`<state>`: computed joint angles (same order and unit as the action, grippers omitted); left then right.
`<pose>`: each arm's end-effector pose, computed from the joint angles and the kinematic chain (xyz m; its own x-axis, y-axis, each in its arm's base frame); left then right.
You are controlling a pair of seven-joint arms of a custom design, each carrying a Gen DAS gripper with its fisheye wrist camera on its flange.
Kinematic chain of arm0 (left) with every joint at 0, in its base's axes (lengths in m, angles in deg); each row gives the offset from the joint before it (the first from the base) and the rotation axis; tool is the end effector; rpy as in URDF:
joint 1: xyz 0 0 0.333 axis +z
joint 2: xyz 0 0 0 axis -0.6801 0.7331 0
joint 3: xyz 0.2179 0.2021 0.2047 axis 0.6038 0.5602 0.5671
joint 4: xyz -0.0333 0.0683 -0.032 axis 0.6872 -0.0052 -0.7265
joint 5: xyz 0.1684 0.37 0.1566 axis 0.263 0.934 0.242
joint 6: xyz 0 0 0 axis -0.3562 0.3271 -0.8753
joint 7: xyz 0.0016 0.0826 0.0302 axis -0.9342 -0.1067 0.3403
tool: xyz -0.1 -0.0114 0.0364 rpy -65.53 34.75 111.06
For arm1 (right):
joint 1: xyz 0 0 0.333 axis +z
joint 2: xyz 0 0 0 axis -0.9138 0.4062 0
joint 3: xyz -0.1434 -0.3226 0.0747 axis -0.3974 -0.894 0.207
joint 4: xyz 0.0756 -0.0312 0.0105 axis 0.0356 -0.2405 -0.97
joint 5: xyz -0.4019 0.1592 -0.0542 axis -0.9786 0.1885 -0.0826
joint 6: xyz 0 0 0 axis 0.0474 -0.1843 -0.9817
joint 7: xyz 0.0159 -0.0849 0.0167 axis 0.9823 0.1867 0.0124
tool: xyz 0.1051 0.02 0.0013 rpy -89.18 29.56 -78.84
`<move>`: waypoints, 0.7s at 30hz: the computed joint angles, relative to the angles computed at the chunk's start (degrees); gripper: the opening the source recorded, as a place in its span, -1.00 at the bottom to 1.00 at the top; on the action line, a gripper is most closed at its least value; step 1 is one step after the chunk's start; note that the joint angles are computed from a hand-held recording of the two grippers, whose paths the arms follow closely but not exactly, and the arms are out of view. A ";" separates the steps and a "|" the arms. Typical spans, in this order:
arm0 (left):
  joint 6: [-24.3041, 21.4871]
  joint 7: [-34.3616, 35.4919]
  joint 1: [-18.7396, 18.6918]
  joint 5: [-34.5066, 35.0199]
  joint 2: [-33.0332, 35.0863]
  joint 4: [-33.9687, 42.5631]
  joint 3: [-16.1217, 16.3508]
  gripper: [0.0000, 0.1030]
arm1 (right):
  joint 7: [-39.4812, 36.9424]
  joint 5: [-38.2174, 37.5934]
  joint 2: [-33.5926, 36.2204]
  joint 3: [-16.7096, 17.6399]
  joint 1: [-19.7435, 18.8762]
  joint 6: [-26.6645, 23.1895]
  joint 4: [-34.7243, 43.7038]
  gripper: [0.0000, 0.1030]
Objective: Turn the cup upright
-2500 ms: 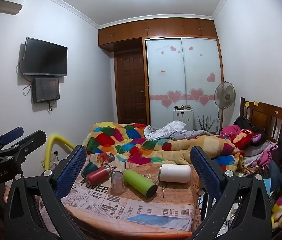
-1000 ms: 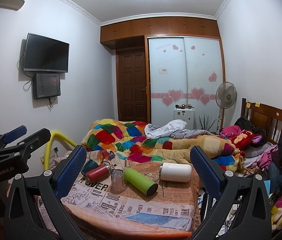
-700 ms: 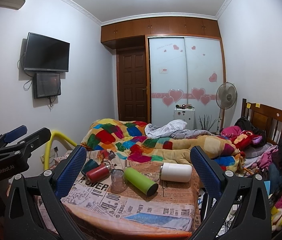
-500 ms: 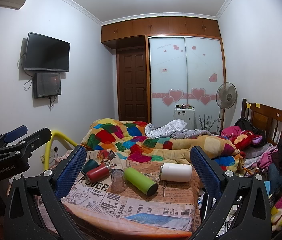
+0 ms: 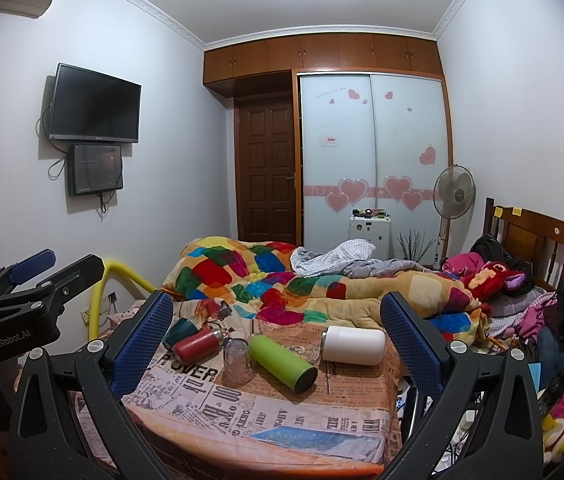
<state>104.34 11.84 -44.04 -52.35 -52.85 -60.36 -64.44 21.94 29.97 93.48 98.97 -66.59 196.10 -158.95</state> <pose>0.6498 -0.0636 0.7800 -0.0485 -0.9954 0.0821 -0.1578 -0.0735 -0.9847 0.7189 0.1285 0.7551 0.3106 -0.9483 -0.0656 -0.1942 0.0043 -0.9809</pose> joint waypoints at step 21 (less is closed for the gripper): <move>-4.23 1.52 -0.80 -3.74 6.39 5.27 2.18 1.00 | 9.15 -12.85 9.39 -6.05 4.52 -10.33 10.84 1.00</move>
<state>100.11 13.36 -44.85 -56.09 -46.45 -55.10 -62.26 31.09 17.12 102.87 92.92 -62.08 185.77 -148.12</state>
